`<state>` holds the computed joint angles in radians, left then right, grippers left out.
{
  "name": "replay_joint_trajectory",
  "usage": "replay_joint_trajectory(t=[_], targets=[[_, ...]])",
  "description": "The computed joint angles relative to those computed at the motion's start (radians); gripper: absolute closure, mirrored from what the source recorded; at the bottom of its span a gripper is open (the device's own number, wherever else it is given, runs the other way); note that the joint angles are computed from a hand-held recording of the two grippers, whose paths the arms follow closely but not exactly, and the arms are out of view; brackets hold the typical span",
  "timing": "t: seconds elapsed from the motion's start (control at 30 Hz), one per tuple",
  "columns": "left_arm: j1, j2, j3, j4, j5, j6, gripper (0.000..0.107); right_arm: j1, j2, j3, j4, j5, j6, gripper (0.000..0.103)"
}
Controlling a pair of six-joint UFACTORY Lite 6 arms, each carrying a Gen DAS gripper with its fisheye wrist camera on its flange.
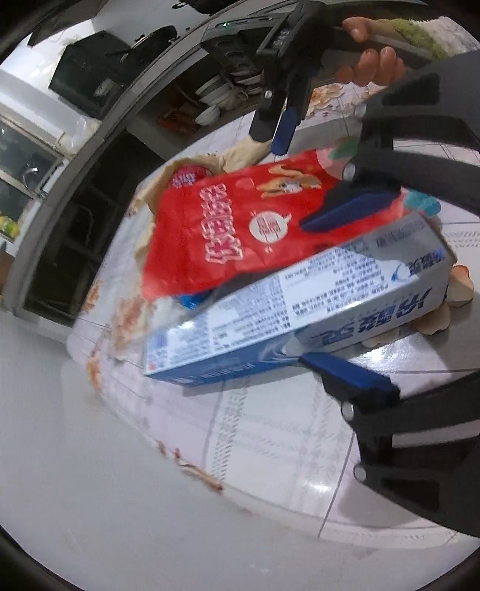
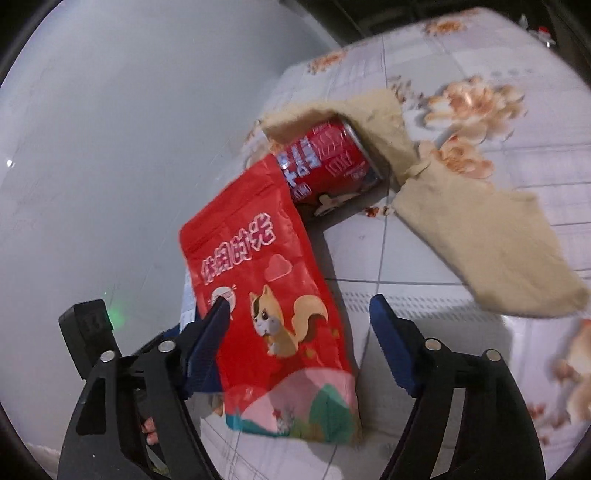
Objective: Collect trash
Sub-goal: 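Grasp the blue toothpaste box with the left tool while the right tool grasps the red snack bag, then carry the toothpaste box and snack bag over the blue basket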
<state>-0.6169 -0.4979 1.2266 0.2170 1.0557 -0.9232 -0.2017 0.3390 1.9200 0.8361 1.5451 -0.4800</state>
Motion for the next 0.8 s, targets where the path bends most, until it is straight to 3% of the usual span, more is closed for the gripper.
replay_joint_trajectory(t=[0.2, 0.37, 0.57, 0.6, 0.67, 0.8], targets=[[0.012, -0.035, -0.033, -0.022, -0.025, 0.004, 0.050, 0.063, 0.006, -0.037, 0.031, 0.012, 0.014, 0.048], [0.023, -0.049, -0.036, -0.034, -0.024, 0.011, 0.054, 0.066, -0.011, -0.065, 0.066, 0.032, 0.027, 0.070], [0.068, -0.068, -0.048, -0.083, -0.037, 0.058, 0.056, 0.030, -0.010, -0.056, 0.220, 0.153, -0.014, 0.077], [0.065, -0.069, -0.050, -0.079, -0.040, 0.054, 0.056, 0.041, -0.025, -0.072, 0.215, 0.149, -0.013, 0.078], [0.064, -0.071, -0.052, -0.075, -0.040, 0.051, 0.056, 0.067, -0.042, -0.083, 0.182, 0.125, 0.000, 0.095], [0.047, -0.071, -0.037, -0.048, -0.011, 0.027, 0.061, 0.129, -0.111, -0.140, 0.158, 0.060, 0.032, 0.102]])
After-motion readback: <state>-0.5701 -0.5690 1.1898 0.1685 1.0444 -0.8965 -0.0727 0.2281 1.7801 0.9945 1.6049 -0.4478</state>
